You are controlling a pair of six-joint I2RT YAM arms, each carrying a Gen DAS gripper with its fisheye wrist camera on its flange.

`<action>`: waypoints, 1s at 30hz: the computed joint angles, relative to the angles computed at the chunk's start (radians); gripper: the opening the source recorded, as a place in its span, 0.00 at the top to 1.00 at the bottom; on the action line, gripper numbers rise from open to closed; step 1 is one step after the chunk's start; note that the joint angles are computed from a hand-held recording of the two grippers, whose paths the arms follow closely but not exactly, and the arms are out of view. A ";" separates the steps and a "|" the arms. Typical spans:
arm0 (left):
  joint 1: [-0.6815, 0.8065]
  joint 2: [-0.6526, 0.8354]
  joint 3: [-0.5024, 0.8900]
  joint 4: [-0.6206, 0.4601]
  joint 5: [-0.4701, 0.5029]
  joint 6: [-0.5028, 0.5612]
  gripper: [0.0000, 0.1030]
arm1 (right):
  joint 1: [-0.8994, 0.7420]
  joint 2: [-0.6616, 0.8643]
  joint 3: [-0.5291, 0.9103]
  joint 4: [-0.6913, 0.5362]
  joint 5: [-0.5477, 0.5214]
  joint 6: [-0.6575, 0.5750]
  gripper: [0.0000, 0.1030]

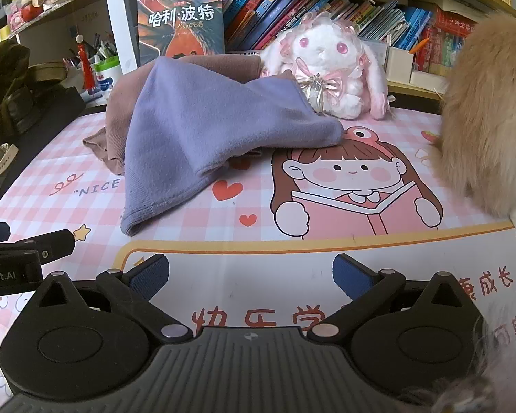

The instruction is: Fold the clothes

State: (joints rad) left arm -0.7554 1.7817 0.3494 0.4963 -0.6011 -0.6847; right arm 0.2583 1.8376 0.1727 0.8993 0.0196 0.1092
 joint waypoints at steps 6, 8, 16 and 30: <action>-0.007 -0.007 0.000 -0.014 -0.009 -0.008 0.00 | -0.001 -0.005 -0.002 -0.004 -0.001 0.000 0.00; -0.009 -0.008 -0.003 -0.012 -0.009 -0.009 0.00 | -0.001 -0.004 -0.003 -0.002 0.000 0.001 0.00; -0.014 -0.012 -0.003 -0.020 -0.013 -0.019 0.00 | -0.003 -0.007 -0.014 0.006 0.000 0.001 0.00; -0.015 -0.013 -0.007 -0.014 -0.005 -0.016 0.00 | -0.002 -0.007 -0.015 0.001 0.000 0.005 0.00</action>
